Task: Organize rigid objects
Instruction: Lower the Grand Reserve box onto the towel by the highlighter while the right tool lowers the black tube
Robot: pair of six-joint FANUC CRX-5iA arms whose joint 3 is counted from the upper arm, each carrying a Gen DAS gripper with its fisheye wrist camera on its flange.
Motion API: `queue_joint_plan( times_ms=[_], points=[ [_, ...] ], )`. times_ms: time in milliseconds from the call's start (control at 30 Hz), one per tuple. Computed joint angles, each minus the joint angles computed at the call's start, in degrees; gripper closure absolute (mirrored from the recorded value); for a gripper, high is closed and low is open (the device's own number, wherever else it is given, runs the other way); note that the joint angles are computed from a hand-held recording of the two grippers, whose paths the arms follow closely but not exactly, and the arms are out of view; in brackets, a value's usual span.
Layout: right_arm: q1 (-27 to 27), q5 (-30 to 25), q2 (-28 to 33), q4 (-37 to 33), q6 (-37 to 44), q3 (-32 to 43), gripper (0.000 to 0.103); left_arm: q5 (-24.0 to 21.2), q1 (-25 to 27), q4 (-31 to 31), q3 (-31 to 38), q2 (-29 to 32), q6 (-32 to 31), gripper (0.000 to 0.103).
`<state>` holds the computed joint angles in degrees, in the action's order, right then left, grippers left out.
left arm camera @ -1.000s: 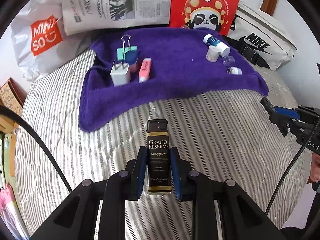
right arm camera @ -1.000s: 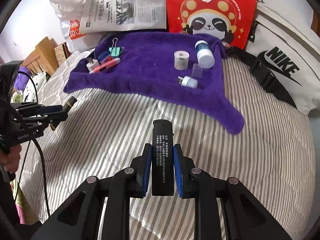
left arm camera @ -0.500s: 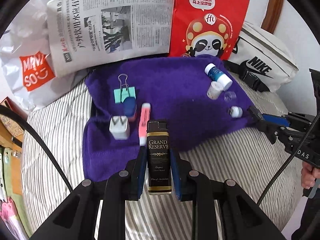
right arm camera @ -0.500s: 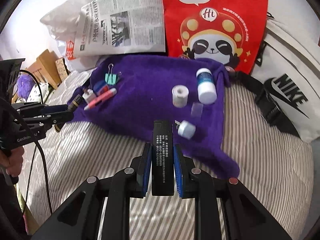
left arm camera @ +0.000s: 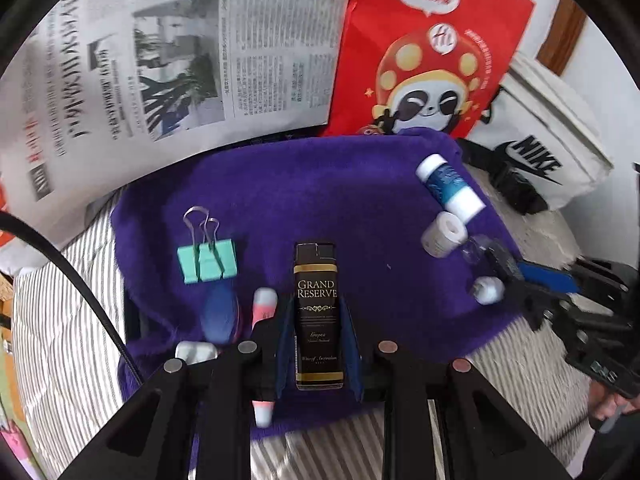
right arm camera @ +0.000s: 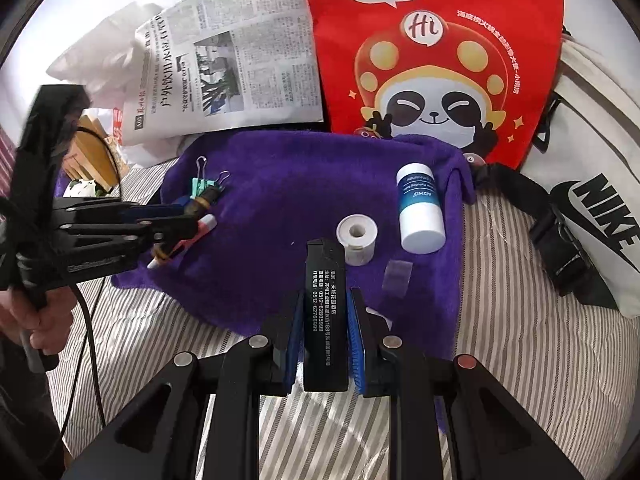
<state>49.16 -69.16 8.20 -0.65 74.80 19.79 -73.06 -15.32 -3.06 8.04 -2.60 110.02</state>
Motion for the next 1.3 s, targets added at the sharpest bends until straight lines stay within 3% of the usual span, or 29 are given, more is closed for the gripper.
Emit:
queue_joint_plan(
  times_ms=[233,600,933,1300],
  points=[
    [-1.6,0.4,0.3,-0.9,-0.2,-0.3,0.081,0.4,1.4,1.2,1.0,4.2,-1.0,0.080],
    [-2.4,0.8,0.4,-1.9,-0.2,-0.2,0.081,-2.7,-1.6,-3.6,5.1,7.7,0.2,0.080],
    [-1.7,1.0,-2.0,-0.8,-2.6,-2.9,0.081,-4.2,-1.8,-2.1,5.2,7.4,0.0,0.075],
    [-0.1,0.8,-2.2,1.6,-2.6,-2.5,0.081,-6.5,-3.6,-4.9,3.9,1.5,4.1,0.069]
  ],
)
